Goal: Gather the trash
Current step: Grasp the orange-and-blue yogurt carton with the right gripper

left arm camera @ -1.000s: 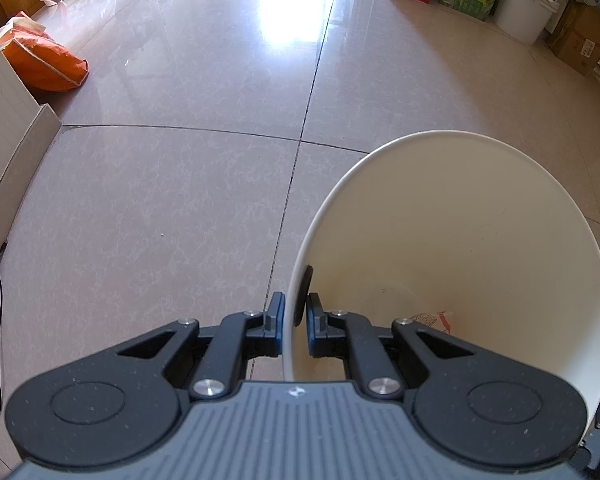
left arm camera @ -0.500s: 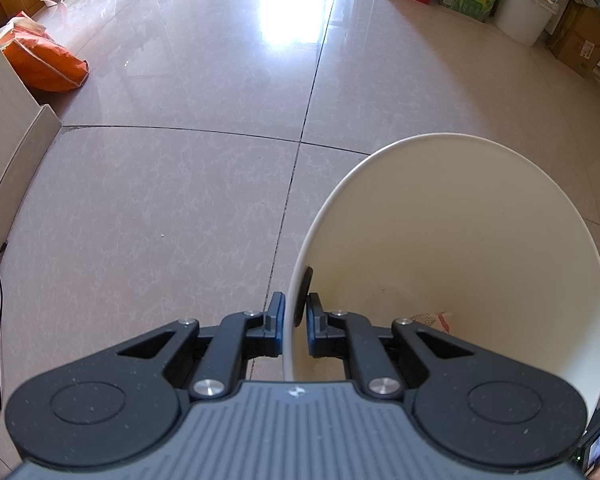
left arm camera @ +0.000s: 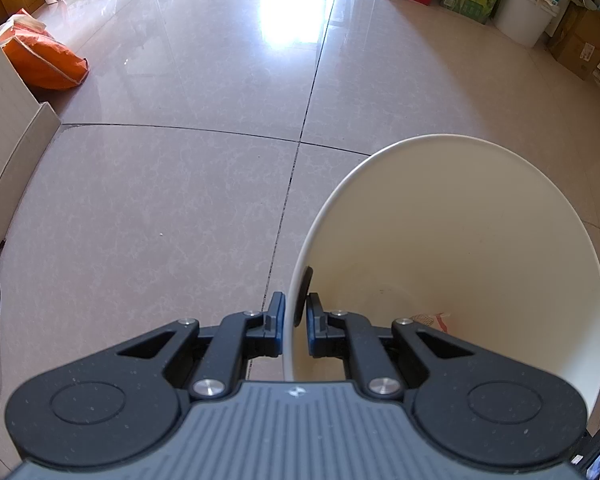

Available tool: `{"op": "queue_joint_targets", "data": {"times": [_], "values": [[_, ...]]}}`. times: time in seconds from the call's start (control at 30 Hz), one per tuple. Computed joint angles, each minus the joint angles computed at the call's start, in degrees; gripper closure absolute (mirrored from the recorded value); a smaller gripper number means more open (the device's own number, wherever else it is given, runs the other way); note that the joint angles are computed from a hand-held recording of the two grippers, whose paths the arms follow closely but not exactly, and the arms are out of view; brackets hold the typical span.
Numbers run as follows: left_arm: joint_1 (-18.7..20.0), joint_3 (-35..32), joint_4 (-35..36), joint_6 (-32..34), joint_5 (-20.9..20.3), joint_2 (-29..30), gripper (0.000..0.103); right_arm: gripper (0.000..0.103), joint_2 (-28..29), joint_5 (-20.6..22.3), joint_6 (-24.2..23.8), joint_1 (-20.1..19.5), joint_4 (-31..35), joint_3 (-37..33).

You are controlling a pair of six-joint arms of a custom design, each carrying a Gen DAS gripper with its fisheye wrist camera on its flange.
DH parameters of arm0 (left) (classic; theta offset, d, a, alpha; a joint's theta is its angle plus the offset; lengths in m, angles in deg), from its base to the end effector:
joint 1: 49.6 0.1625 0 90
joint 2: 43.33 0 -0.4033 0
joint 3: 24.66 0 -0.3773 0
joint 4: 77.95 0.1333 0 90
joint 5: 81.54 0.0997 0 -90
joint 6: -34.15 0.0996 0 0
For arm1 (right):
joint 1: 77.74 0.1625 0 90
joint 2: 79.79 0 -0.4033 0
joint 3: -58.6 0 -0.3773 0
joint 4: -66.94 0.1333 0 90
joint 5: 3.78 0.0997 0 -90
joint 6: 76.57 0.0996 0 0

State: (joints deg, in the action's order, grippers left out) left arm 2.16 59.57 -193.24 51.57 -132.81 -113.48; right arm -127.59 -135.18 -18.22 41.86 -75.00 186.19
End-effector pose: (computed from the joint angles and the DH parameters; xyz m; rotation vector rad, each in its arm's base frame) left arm -0.2275 -0.6048 0.3932 1.0832 2.2354 -0.3973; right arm 0.2518 -0.3067 -0.0227 -0.3613 -2.2750 0.1925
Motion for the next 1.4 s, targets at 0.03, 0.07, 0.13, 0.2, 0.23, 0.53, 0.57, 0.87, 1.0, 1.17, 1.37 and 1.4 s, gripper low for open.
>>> {"op": "queue_joint_targets", "data": {"times": [0.03, 0.07, 0.13, 0.2, 0.23, 0.53, 0.57, 0.87, 1.0, 1.17, 1.37, 1.4], "values": [[0.0, -0.1, 0.1, -0.1, -0.1, 0.0, 0.094, 0.000, 0.2, -0.1, 0.3, 0.2, 1.1, -0.1], [0.0, -0.1, 0.1, -0.1, -0.1, 0.0, 0.094, 0.000, 0.5, -0.1, 0.5, 0.3, 2.0, -0.4], [0.1, -0.1, 0.1, 0.0, -0.2, 0.0, 0.094, 0.000, 1.3, 0.3, 0.6, 0.4, 3.5, -0.9], [0.1, -0.2, 0.0, 0.0, -0.2, 0.0, 0.094, 0.000, 2.0, 0.5, 1.0, 0.4, 5.0, -1.3], [0.2, -0.2, 0.0, 0.0, -0.2, 0.0, 0.094, 0.000, 2.0, 1.2, 1.0, 0.0, 4.6, -1.2], [0.2, -0.2, 0.0, -0.1, -0.3, 0.0, 0.094, 0.005, 1.5, 0.4, 7.6, -1.4, -0.4, 0.1], [0.2, -0.2, 0.0, -0.1, -0.3, 0.0, 0.094, 0.006, 0.6, 0.1, 8.3, -2.2, -0.9, 0.6], [0.3, -0.3, 0.1, 0.0, -0.3, 0.0, 0.094, 0.043, -6.7, -1.1, 17.8, -4.8, -3.6, 7.4], [0.3, -0.3, 0.1, -0.1, -0.3, 0.0, 0.094, 0.058, -7.2, -1.3, 22.0, -3.5, -1.6, 7.7], [0.2, -0.4, 0.1, -0.1, -0.2, 0.0, 0.094, 0.061, -8.3, -1.3, 24.8, -2.2, 2.4, 6.4], [0.2, -0.8, 0.5, -0.3, -0.4, 0.0, 0.094, 0.061, -8.9, -0.3, 28.6, 1.6, 11.3, 0.9], [0.3, -0.9, 0.6, -0.4, -0.4, 0.1, 0.094, 0.061, -9.8, -0.1, 29.2, 2.5, 13.3, 0.2]]}}
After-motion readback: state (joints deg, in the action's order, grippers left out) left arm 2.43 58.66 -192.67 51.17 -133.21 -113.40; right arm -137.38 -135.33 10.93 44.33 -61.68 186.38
